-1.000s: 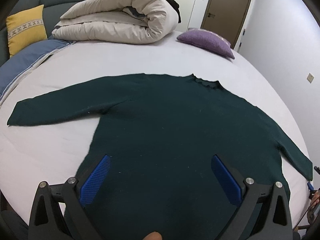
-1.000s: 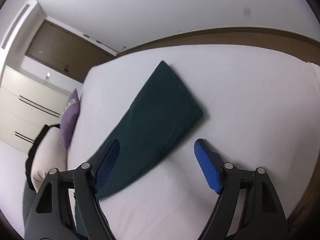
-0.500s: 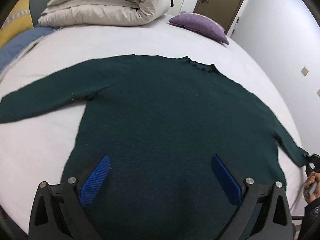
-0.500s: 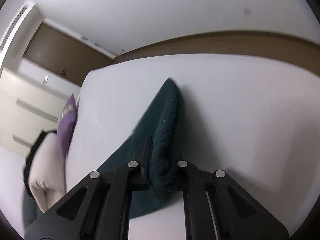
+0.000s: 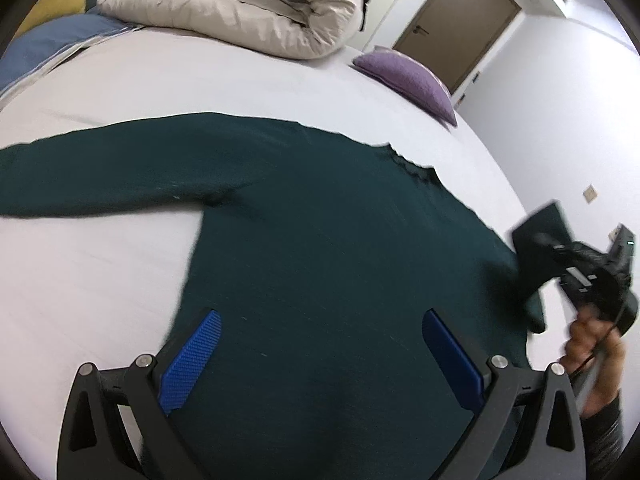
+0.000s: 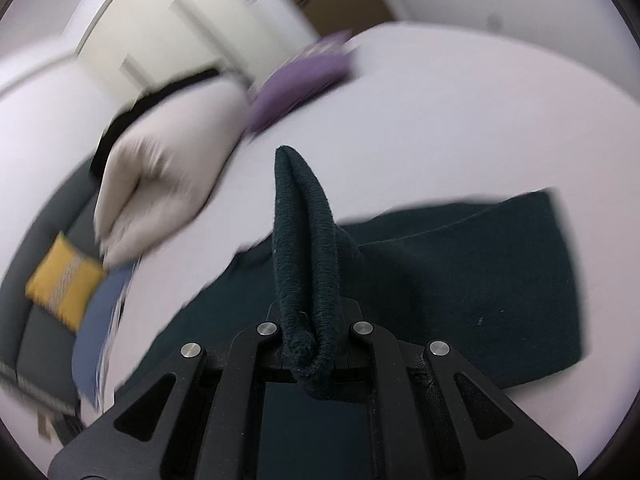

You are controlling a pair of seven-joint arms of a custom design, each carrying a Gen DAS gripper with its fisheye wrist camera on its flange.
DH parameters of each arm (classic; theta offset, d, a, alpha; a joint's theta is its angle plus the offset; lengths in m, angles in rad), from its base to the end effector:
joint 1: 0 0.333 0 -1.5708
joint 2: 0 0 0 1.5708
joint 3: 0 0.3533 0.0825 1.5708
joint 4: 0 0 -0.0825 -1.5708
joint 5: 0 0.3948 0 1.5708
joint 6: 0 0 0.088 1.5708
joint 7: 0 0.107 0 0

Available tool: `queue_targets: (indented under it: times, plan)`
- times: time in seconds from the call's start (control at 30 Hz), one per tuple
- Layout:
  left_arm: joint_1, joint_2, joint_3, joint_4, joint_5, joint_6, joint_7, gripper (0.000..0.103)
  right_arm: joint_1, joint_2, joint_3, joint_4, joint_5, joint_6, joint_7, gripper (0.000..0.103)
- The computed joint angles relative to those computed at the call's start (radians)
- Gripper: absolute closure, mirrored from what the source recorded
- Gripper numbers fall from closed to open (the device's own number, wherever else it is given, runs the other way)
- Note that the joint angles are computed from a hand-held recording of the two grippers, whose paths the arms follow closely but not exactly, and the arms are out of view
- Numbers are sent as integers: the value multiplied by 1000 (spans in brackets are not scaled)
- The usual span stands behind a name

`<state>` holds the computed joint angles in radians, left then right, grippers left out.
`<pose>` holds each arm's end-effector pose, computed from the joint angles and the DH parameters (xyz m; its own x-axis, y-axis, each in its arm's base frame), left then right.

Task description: Fold small clothes

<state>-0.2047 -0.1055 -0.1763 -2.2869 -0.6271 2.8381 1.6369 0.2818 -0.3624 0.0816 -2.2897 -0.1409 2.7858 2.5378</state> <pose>0.5165 -0.1767 0.4948 -0.0462 -0.9002 0.4331 -0.8428 -0.1975 -0.5006 0.4531 0.1854 0.6275 -0.2355 -0.8204 -0.5210 -0.6381 0.5348 -0.5538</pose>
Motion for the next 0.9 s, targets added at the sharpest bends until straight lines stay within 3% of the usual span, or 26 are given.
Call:
queue_targets:
  times: [0.17,0.27,0.3,0.33,0.4,0.43,0.47,0.57,0.67,0.7,0.8,0.9]
  plan:
    - [9,3,30,1,-94,2,79,1,89,211,61,121,24,25,-11,96]
    - [19,18,30,19,-113,-3,99,1,112,277,89,160,-32,-30,48,92]
    - [19,26,30,28,-127,-1,112,1,117,323,96,168,-62,-4,87,83]
    - [21,32,28,36,-137,-1,122,1,130,342,98,158,-65,20,115,61]
    - [24,60,20,66,-137,-7,125,1,148,337,90,109,-10,91,113,43]
    - [24,81,14,91,-138,-14,125,1,153,364,93,105,-43,141,115,35]
    - [26,98,9,111,-141,-24,127,1,157,355,88,101,-90,135,174,32]
    - [24,172,-14,199,-109,-62,114,1,155,273,78,18,-137,175,178,31]
    - [21,271,-36,317,-38,-120,66,2,188,220,22,17,51,154,3,31]
    - [24,296,-45,349,-35,-139,58,4,191,195,15,-11,78,161,-28,31]
    - [43,362,-72,438,-68,-201,51,5,213,93,-9,-56,136,74,-119,31]
    - [27,389,-62,463,-1,-214,-13,10,222,-3,-20,-116,188,30,-169,31]
